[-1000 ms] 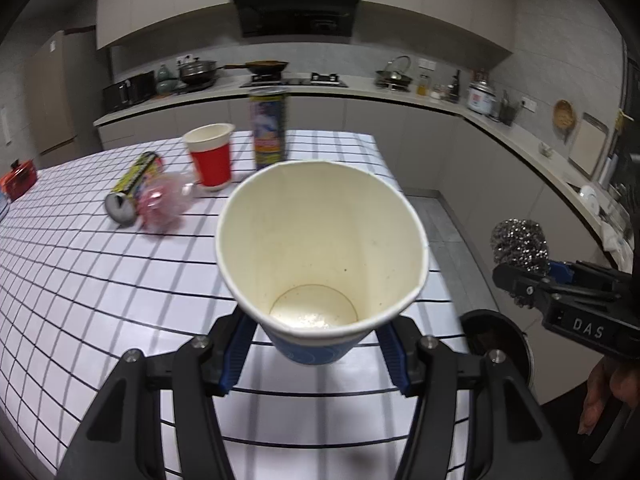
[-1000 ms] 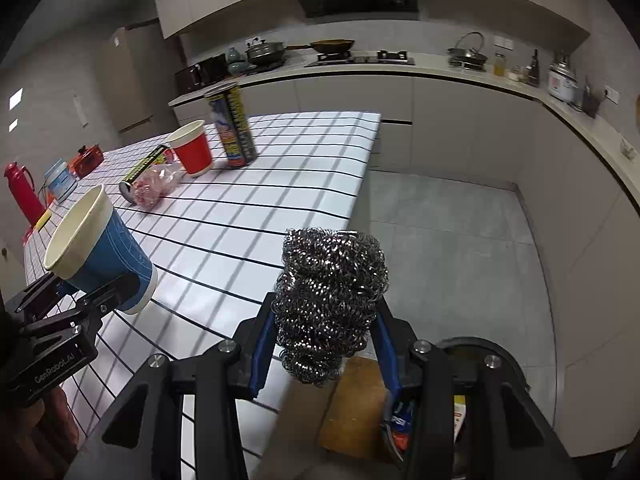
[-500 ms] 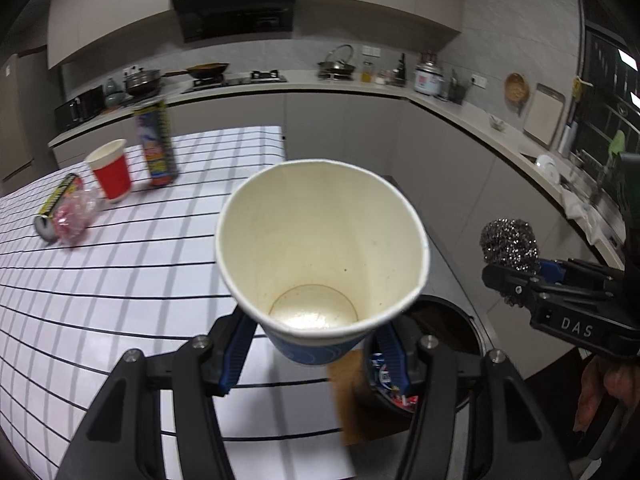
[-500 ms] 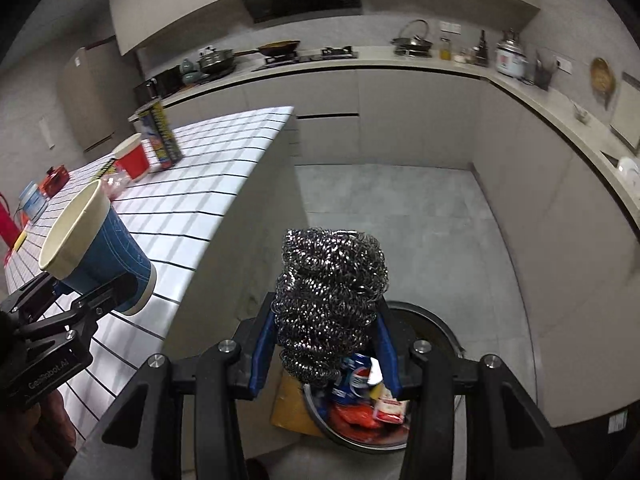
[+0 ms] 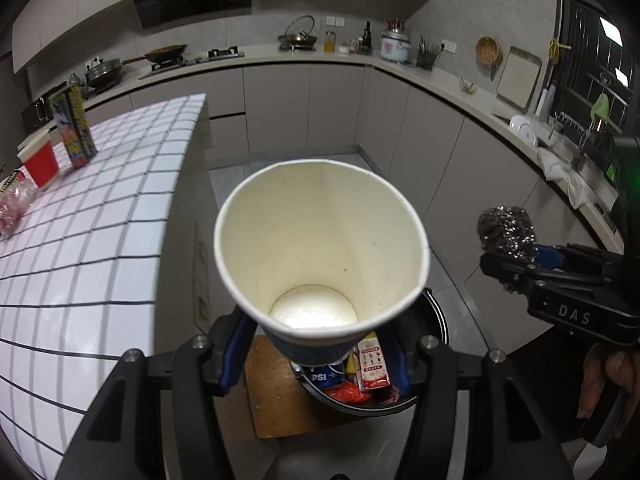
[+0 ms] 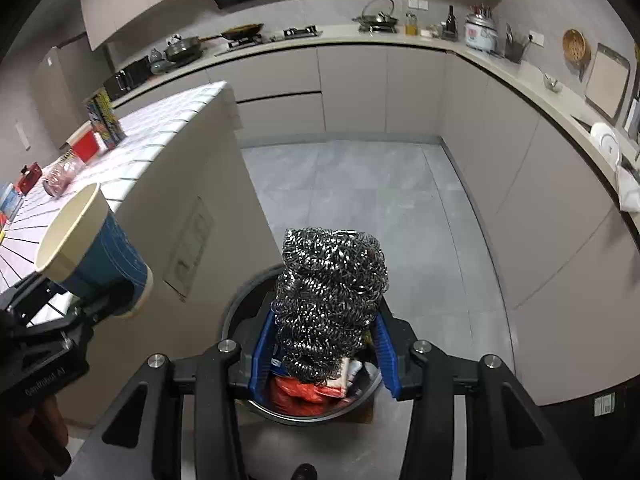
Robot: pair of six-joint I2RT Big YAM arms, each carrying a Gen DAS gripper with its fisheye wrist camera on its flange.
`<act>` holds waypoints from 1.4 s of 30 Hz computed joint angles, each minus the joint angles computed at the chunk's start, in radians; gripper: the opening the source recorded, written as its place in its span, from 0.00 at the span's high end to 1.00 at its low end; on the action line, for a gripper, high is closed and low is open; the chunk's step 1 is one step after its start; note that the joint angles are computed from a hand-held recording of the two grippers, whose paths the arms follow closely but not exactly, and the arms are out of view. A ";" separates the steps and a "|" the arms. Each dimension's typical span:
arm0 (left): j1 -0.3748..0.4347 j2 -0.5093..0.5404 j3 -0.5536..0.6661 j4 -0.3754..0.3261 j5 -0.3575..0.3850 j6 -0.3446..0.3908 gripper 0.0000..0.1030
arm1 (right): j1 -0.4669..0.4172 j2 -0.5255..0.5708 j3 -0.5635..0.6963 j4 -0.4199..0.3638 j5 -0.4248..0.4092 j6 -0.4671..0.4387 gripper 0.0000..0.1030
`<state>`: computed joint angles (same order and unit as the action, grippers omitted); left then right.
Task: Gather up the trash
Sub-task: 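Carry the blue cup and steel wool scrubber over the black bin with both tools, then open both tools to drop the cup and steel wool into the bin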
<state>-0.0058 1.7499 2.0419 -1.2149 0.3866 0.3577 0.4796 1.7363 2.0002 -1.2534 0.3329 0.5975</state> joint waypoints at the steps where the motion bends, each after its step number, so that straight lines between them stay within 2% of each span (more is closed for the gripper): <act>1: -0.007 -0.003 -0.012 0.005 -0.007 -0.004 0.43 | -0.008 -0.015 -0.030 0.013 -0.009 -0.001 0.55; 6: -0.041 -0.003 -0.060 0.018 -0.042 -0.025 0.43 | -0.045 -0.032 -0.113 0.054 -0.063 -0.029 0.55; 12: -0.063 0.012 -0.097 0.019 -0.061 -0.049 0.43 | -0.073 -0.012 -0.179 0.101 -0.140 -0.125 0.55; 20: -0.085 0.048 -0.092 -0.001 -0.071 -0.090 0.43 | -0.074 0.056 -0.199 0.127 -0.210 -0.225 0.55; 23: -0.088 0.064 -0.081 -0.023 -0.074 -0.093 0.43 | -0.070 0.096 -0.176 0.121 -0.231 -0.259 0.55; 25: -0.090 0.095 -0.048 -0.077 -0.067 -0.081 0.41 | -0.067 0.116 -0.157 0.112 -0.240 -0.280 0.54; 26: -0.094 0.113 -0.024 -0.100 -0.093 -0.080 0.30 | -0.067 0.138 -0.137 0.095 -0.256 -0.303 0.53; 27: -0.097 0.116 -0.020 -0.096 -0.121 -0.088 0.23 | -0.067 0.158 -0.115 0.069 -0.252 -0.326 0.51; 28: -0.090 0.106 -0.032 -0.068 -0.134 -0.106 0.17 | -0.061 0.178 -0.095 0.044 -0.223 -0.343 0.34; 29: -0.079 0.102 -0.032 -0.056 -0.129 -0.123 0.14 | -0.055 0.184 -0.090 0.040 -0.195 -0.357 0.17; 31: -0.071 0.103 -0.026 -0.056 -0.144 -0.127 0.14 | -0.055 0.179 -0.097 0.056 -0.203 -0.367 0.15; 35: -0.068 0.094 -0.034 -0.060 -0.168 -0.108 0.14 | -0.063 0.192 -0.063 0.029 -0.214 -0.329 0.14; 38: -0.069 0.079 -0.050 -0.053 -0.173 -0.098 0.14 | -0.061 0.199 -0.045 0.006 -0.200 -0.317 0.03; 42: -0.070 0.077 -0.046 -0.055 -0.173 -0.095 0.14 | -0.066 0.194 -0.040 -0.015 -0.191 -0.292 0.03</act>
<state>-0.0759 1.8271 1.9961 -1.2702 0.2135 0.2628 0.4139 1.9303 1.9601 -1.2681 0.1418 0.3054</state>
